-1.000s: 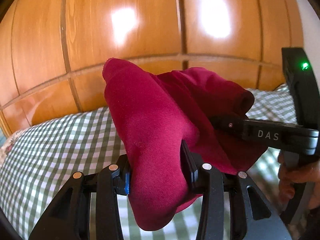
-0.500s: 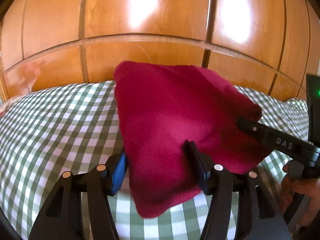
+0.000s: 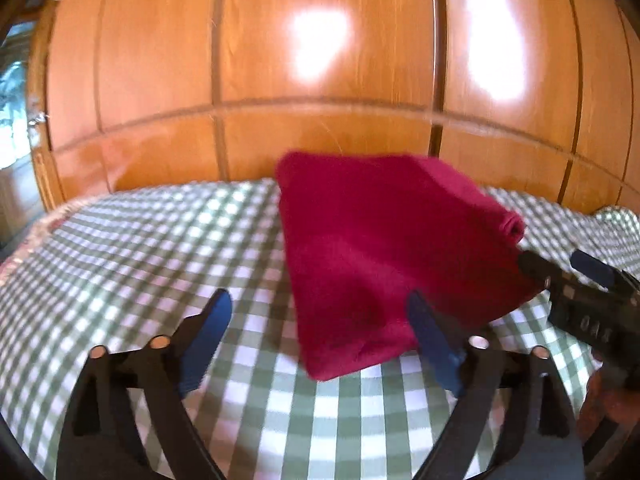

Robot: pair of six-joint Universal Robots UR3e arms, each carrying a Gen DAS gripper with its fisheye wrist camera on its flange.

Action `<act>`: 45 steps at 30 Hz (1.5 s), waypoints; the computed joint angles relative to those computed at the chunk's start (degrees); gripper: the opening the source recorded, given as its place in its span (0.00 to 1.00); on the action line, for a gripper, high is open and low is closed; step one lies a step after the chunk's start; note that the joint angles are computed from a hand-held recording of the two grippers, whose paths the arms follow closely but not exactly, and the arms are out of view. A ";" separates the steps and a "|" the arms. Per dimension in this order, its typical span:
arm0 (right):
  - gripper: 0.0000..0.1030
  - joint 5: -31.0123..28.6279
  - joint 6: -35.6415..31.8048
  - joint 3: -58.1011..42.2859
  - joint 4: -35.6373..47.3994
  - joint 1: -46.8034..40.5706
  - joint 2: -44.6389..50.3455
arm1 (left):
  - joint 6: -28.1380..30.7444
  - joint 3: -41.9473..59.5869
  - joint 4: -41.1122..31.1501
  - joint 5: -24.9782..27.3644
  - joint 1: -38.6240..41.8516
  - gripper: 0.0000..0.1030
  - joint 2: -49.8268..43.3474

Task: Fold small clothes

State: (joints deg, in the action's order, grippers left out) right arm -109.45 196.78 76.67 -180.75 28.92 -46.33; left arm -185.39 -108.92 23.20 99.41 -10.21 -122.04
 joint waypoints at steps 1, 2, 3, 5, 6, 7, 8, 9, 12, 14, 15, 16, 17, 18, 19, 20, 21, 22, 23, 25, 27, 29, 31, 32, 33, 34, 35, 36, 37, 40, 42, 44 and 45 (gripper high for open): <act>0.96 -1.68 -0.74 1.05 -1.56 1.08 -0.37 | -0.22 -1.82 2.69 1.56 -0.64 0.94 0.58; 0.98 -4.00 -2.02 2.00 -3.58 2.63 -0.62 | -0.57 -3.64 5.72 4.05 -1.61 0.97 1.06; 0.98 -5.75 -3.14 2.92 -5.34 3.86 -0.85 | -0.87 -5.00 8.08 6.03 -2.40 0.97 1.44; 0.98 -9.67 -4.73 4.09 -7.57 6.25 -1.16 | -1.49 -7.98 12.74 9.01 -3.53 0.97 2.28; 0.98 -10.78 -5.06 3.31 -7.49 6.96 -0.70 | -1.78 -8.73 14.29 10.43 -4.02 0.97 2.32; 0.98 -12.85 -5.19 3.81 -8.12 8.01 -0.82 | -2.08 -9.06 14.85 12.24 -4.63 0.97 2.40; 0.98 -14.27 -4.99 3.81 -8.14 8.59 -0.79 | -2.10 -9.45 14.33 13.50 -4.98 0.97 3.04; 0.98 -15.28 -4.62 4.47 -8.70 9.06 -1.04 | -1.92 -9.97 14.08 13.45 -4.99 0.97 3.58; 0.98 -16.27 -3.51 7.80 -11.89 9.43 -2.44 | -2.01 -12.97 15.55 11.23 -3.77 0.97 4.90; 0.98 -15.90 -3.00 9.65 -13.11 9.46 -3.35 | -2.73 -13.95 16.50 10.44 -3.12 0.97 5.22; 0.98 -15.80 -2.80 10.31 -13.00 9.49 -3.80 | -2.85 -14.17 15.95 9.73 -2.79 0.97 5.59; 0.98 -15.91 -2.74 10.31 -12.50 9.62 -3.85 | -2.79 -14.23 15.69 9.10 -2.48 0.97 5.60; 0.98 -15.75 -2.93 9.89 -12.00 9.69 -3.74 | -2.66 -14.24 15.62 8.97 -2.49 0.97 5.38; 0.98 -15.88 -3.27 9.75 -11.95 9.92 -3.63 | -2.57 -14.03 15.66 9.61 -2.96 0.97 4.97; 0.98 -16.42 -3.78 9.39 -12.27 10.26 -3.24 | -2.33 -13.79 15.78 10.17 -3.32 0.97 4.56; 0.98 -16.63 -4.11 9.24 -12.47 10.43 -3.08 | -1.95 -13.32 15.72 11.20 -3.97 0.97 4.13; 0.98 -16.69 -4.24 9.17 -12.52 10.52 -3.04 | -1.62 -12.99 15.78 11.79 -4.39 0.97 3.84; 0.98 -16.68 -4.31 9.19 -12.65 10.56 -2.99 | -1.30 -12.70 15.94 12.52 -4.93 0.97 3.56; 0.98 -16.71 -4.24 9.21 -12.67 10.55 -2.98 | -0.90 -12.46 16.35 13.19 -5.42 0.97 3.22; 0.98 -16.54 -3.89 9.53 -12.78 10.47 -3.15 | -0.34 -12.12 16.86 14.17 -6.09 0.97 2.80; 0.98 -16.11 -3.32 9.78 -12.22 10.18 -3.42 | 0.08 -11.89 17.13 14.66 -6.44 0.97 2.55; 0.98 -15.77 -2.72 9.92 -11.56 9.92 -3.63 | 0.20 -11.72 16.93 14.96 -6.70 0.97 2.50; 0.98 -15.39 -2.24 10.13 -11.16 9.66 -3.86 | 0.09 -11.73 16.97 14.87 -6.69 0.97 2.53; 0.98 -15.32 -2.08 10.27 -11.18 9.56 -3.95 | -0.03 -11.73 17.00 14.87 -6.72 0.97 2.51; 0.98 -15.21 -1.91 10.54 -11.35 9.46 -4.07 | -0.14 -11.72 16.99 14.92 -6.75 0.97 2.49; 0.98 -14.98 -1.71 10.70 -11.29 9.35 -4.17 | -0.13 -11.77 16.95 14.86 -6.66 0.97 2.55; 0.98 -14.83 -1.54 10.78 -11.08 9.25 -4.26 | -0.27 -11.75 16.82 14.83 -6.67 0.97 2.56; 0.98 -14.69 -1.47 10.90 -10.97 9.12 -4.38 | -0.37 -11.83 16.75 14.82 -6.67 0.97 2.65; 0.98 -14.63 -1.36 10.95 -10.88 9.06 -4.42 | -0.47 -11.84 16.70 14.90 -6.69 0.97 2.66; 0.98 -14.66 -1.18 10.90 -10.44 9.03 -4.47 | -0.70 -11.96 16.44 15.03 -6.74 0.97 2.78; 0.98 -14.75 -1.02 10.78 -10.10 9.03 -4.44 | -0.92 -11.99 16.24 15.13 -6.76 0.97 2.79; 0.98 -14.80 -0.82 10.63 -9.60 8.99 -4.46 | -1.11 -12.12 16.17 15.08 -6.72 0.97 2.93; 0.98 -14.80 -0.77 10.58 -9.57 8.99 -4.41 | -1.13 -12.21 16.22 14.92 -6.60 0.97 2.98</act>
State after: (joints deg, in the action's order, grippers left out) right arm -124.25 196.01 87.25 -190.32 37.90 -50.74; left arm -186.52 -121.13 39.43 114.33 -16.81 -119.06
